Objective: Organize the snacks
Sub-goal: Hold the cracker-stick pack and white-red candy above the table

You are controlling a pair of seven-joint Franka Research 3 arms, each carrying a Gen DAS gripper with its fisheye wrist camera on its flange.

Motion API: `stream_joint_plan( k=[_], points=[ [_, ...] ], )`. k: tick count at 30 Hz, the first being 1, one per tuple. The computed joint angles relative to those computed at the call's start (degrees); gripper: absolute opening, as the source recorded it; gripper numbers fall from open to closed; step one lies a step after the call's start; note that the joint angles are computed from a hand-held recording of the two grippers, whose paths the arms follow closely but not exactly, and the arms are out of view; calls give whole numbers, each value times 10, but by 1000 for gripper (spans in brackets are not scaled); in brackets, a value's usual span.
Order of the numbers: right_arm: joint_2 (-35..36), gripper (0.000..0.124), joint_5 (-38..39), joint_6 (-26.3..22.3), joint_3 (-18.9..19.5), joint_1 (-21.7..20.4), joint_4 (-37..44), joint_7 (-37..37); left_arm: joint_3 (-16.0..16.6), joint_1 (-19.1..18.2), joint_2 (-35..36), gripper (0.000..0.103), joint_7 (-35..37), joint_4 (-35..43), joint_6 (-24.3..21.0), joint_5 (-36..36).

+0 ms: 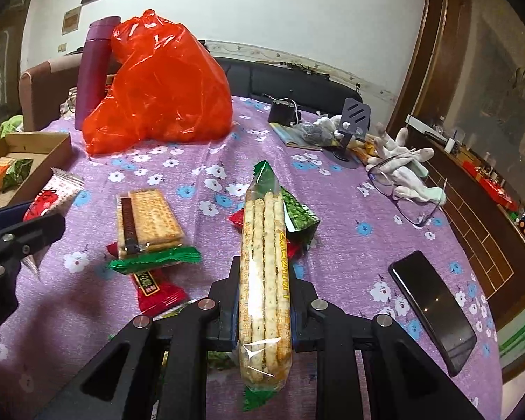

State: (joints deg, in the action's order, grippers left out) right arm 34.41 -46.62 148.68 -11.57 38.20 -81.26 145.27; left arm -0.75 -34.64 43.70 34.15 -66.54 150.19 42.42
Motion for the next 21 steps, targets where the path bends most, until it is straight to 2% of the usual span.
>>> stream_joint_plan(
  k=[6,13,14,15,17,19,20,21],
  points=[
    [2,21,-17,-19,-5,8,5,9,0,0,-1,23,0,-2,2,0],
    [-2,21,-38,-15,-5,9,0,30,2,-1,-2,23,-6,-4,4,2],
    [-8,21,-41,2,-5,5,-8,40,1,1,-2,23,-6,-3,4,0],
    [-18,21,-33,44,3,-8,-24,48,0,2,-2,23,-6,-3,5,-1],
    [-33,21,42,153,45,-63,-59,16,0,5,-7,23,-12,-8,10,-5],
    [-39,21,130,244,110,-127,-91,-44,3,7,-18,23,-27,-21,19,-4],
    [-40,21,142,270,118,-137,-99,-55,7,7,-26,23,-40,-32,26,0],
    [-42,22,144,290,106,-129,-105,-55,12,6,-37,23,-56,-45,32,6]
  ],
)
